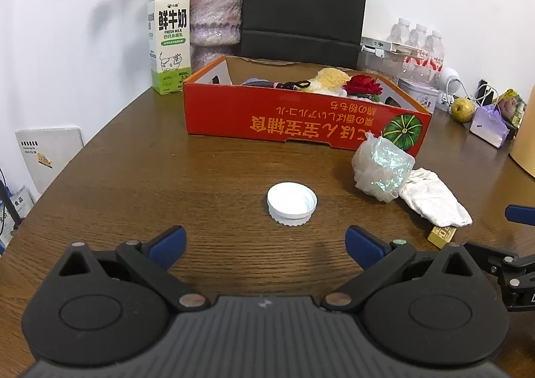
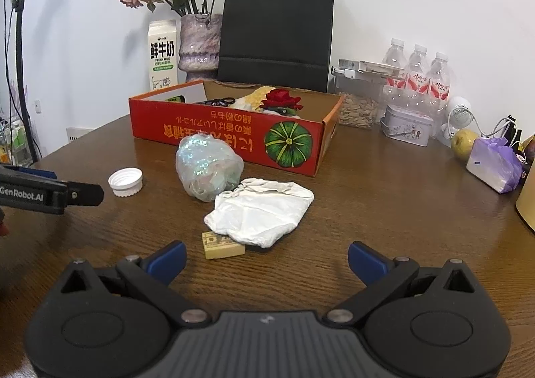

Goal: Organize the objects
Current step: 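Grasp the white bottle cap with the left tool while the right tool grasps the yellow block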

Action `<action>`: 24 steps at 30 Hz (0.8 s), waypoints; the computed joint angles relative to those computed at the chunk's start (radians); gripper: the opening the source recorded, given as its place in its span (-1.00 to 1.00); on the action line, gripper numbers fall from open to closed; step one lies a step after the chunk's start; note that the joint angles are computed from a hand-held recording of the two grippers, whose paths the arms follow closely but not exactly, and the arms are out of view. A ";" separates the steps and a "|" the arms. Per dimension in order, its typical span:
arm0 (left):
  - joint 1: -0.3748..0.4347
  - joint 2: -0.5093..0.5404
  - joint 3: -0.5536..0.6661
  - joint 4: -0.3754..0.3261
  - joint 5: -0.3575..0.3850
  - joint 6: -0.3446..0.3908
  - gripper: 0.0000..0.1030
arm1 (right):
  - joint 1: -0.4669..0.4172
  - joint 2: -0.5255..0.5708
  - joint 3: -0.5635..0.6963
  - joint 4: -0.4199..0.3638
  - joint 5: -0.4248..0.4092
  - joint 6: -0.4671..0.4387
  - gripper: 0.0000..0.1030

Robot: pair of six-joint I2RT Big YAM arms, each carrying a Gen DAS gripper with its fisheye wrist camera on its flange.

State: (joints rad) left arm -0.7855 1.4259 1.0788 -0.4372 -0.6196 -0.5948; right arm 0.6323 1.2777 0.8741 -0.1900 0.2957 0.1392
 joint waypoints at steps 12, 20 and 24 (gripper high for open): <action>0.007 0.018 0.017 -0.029 0.011 -0.021 1.00 | 0.006 0.071 0.077 -0.093 -0.048 0.018 0.54; 0.007 0.012 0.011 -0.020 0.010 -0.020 1.00 | 0.013 0.096 0.097 -0.063 -0.086 0.016 -0.20; 0.009 0.009 0.008 -0.017 0.011 -0.021 1.00 | 0.013 0.091 0.091 -0.053 -0.085 0.018 -0.34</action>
